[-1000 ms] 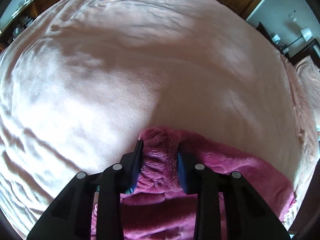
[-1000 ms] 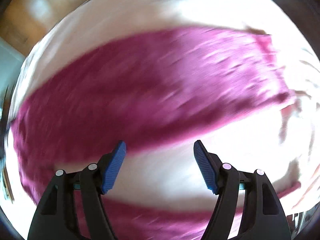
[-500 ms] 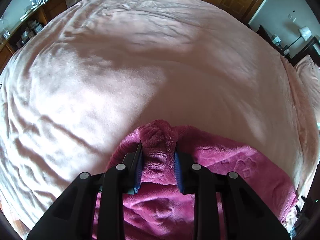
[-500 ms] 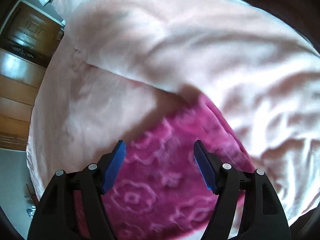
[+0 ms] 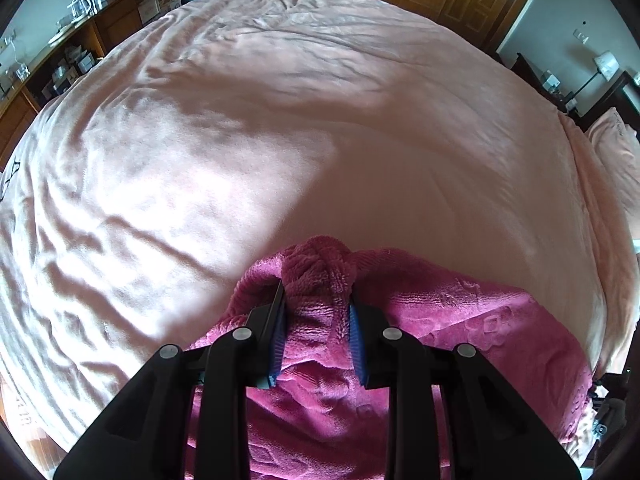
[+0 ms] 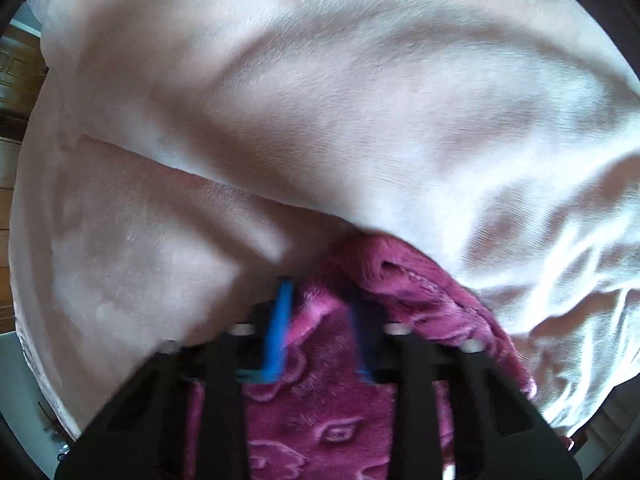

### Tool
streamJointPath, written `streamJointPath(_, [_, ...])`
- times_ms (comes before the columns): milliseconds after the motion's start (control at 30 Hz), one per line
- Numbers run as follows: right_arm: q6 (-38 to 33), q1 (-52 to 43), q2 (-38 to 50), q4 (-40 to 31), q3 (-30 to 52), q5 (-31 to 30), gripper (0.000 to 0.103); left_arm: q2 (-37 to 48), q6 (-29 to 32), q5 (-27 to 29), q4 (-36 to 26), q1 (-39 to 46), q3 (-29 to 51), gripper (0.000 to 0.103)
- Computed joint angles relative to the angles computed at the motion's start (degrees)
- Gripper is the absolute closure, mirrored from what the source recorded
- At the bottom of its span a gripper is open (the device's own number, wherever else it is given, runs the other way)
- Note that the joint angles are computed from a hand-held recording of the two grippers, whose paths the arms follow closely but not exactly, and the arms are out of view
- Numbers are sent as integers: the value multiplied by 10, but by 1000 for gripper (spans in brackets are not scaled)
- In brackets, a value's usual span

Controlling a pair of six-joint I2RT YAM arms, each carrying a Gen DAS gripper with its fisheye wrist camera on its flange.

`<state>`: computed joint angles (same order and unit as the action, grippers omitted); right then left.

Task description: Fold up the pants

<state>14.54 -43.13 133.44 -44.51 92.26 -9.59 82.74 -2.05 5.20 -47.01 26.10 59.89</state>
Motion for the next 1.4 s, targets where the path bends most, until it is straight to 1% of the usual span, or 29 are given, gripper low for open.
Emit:
streamJointPath(33, [-4, -7, -10, 2, -8, -4, 96, 1, 1, 1, -1, 1, 2, 77])
streamJointPath(200, [-26, -51, -91, 7, -61, -47, 98, 5, 10, 20, -10, 13, 26, 77])
streamJointPath(300, [-46, -75, -173, 9, -120, -60, 98, 7, 31, 48, -27, 29, 47, 77])
streamJointPath(367, [-61, -105, -234, 2, -164, -83, 98, 4, 48, 67, -37, 42, 56, 78])
streamJointPath(400, [-63, -117, -280, 5, -209, -88, 98, 2, 57, 77, -43, 50, 60, 78])
streamJointPath(467, [-76, -151, -323, -10, -231, -101, 98, 0, 82, 103, -58, 71, 71, 78])
streamJointPath(567, [-102, -213, -441, -38, -315, -118, 98, 1, 130, 150, -91, 114, 94, 79])
streamJointPath(600, [-127, -247, -471, -56, -331, -128, 98, 2, 145, 165, -102, 128, 100, 79])
streamJointPath(633, [-132, -259, -497, -52, -359, -130, 98, 2, 173, 193, -121, 152, 113, 79])
streamJointPath(667, [-149, -284, -529, -72, -372, -133, 98, 2, 194, 211, -136, 169, 121, 79])
streamJointPath(733, [-210, -362, -582, -121, -390, -140, 98, 5, 245, 248, -172, 208, 138, 79])
streamJointPath(800, [-292, -460, -618, -167, -399, -144, 99, 15, 320, 289, -227, 263, 162, 79])
streamJointPath(833, [-334, -510, -628, -184, -402, -144, 103, 19, 345, 301, -246, 282, 169, 79])
streamJointPath(900, [-426, -620, -636, -210, -404, -145, 103, 36, 420, 323, -302, 339, 189, 79])
streamJointPath(933, [-458, -656, -627, -211, -403, -145, 103, 50, 467, 331, -337, 374, 198, 79])
streamJointPath(967, [-495, -695, -620, -216, -402, -140, 103, 58, 499, 332, -359, 397, 201, 79])
streamJointPath(1033, [-565, -770, -601, -202, -411, -117, 103, 67, 572, 323, -398, 449, 197, 79])
streamJointPath(1067, [-600, -802, -582, -201, -414, -106, 103, 71, 609, 309, -410, 479, 188, 79])
streamJointPath(1133, [-643, -840, -541, -206, -418, -92, 103, 77, 639, 286, -412, 514, 173, 79])
streamJointPath(1200, [-676, -876, -498, -204, -427, -76, 101, 86, 646, 263, -400, 543, 155, 79])
streamJointPath(1267, [-691, -896, -460, -201, -440, -65, 86, 91, 647, 252, -393, 561, 145, 79])
streamJointPath(1300, [-689, -896, -452, -198, -452, -62, 69, 85, 646, 249, -387, 565, 137, 79])
streamJointPath(1333, [-693, -899, -441, -200, -463, -65, 59, 80, 646, 248, -384, 567, 133, 79])
streamJointPath(1400, [-699, -892, -433, -199, -484, -78, 57, 64, 638, 248, -377, 566, 126, 79])
